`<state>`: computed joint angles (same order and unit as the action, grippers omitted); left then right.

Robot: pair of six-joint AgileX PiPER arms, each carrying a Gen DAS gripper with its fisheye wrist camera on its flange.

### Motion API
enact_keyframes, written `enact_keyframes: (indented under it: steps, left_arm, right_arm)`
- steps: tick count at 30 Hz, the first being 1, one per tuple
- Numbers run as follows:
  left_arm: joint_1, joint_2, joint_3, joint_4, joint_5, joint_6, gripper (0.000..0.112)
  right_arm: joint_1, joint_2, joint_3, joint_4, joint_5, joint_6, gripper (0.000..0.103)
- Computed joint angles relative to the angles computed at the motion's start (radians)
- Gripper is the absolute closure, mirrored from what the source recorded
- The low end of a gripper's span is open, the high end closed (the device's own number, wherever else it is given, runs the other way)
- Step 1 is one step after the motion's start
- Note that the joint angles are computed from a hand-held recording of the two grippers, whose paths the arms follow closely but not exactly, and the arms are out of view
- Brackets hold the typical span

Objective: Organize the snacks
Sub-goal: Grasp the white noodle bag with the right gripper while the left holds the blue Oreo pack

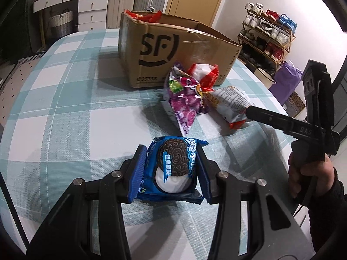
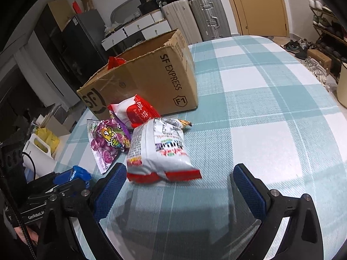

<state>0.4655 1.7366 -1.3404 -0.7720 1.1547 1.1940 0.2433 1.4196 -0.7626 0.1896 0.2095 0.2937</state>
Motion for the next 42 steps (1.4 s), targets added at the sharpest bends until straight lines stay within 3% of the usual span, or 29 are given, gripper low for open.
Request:
enact_keyframes:
  steps: [14,23,24,25,28,31,34,38,42]
  left_arm:
    - [0.048,0.050,-0.047,-0.007,-0.007,-0.023,0.071]
    - [0.072,0.041,-0.041,-0.012,-0.007,-0.015,0.071]
    - [0.075,0.038,-0.041,-0.013,-0.005,-0.015,0.071]
    - [0.079,0.035,-0.039,-0.015,-0.005,-0.013,0.071]
    - [0.088,0.030,-0.039,-0.012,0.000,-0.019,0.071]
    - [0.099,0.009,-0.027,-0.015,0.002,-0.010,0.070]
    - [0.116,-0.016,-0.017,-0.026,0.016,0.003,0.071]
    - [0.132,-0.048,0.001,-0.035,0.032,0.018,0.071]
    - [0.145,-0.076,0.017,-0.039,0.048,0.030,0.071]
  right_arm:
    - [0.005,0.145,-0.138,0.106,0.006,-0.128,0.002]
    - [0.038,0.194,-0.207,0.013,0.028,-0.055,0.003]
    - [0.045,0.199,-0.212,-0.030,0.030,-0.021,0.005]
    - [0.046,0.204,-0.216,-0.039,0.033,-0.017,0.018]
    - [0.047,0.203,-0.208,-0.040,0.030,-0.027,0.042]
    - [0.030,0.188,-0.179,0.098,0.016,-0.168,0.046]
    - [0.041,0.160,-0.141,0.064,-0.005,-0.129,0.048]
    - [0.044,0.114,-0.089,0.136,-0.028,-0.175,0.048]
    - [0.061,0.052,-0.039,0.030,-0.046,-0.055,0.048]
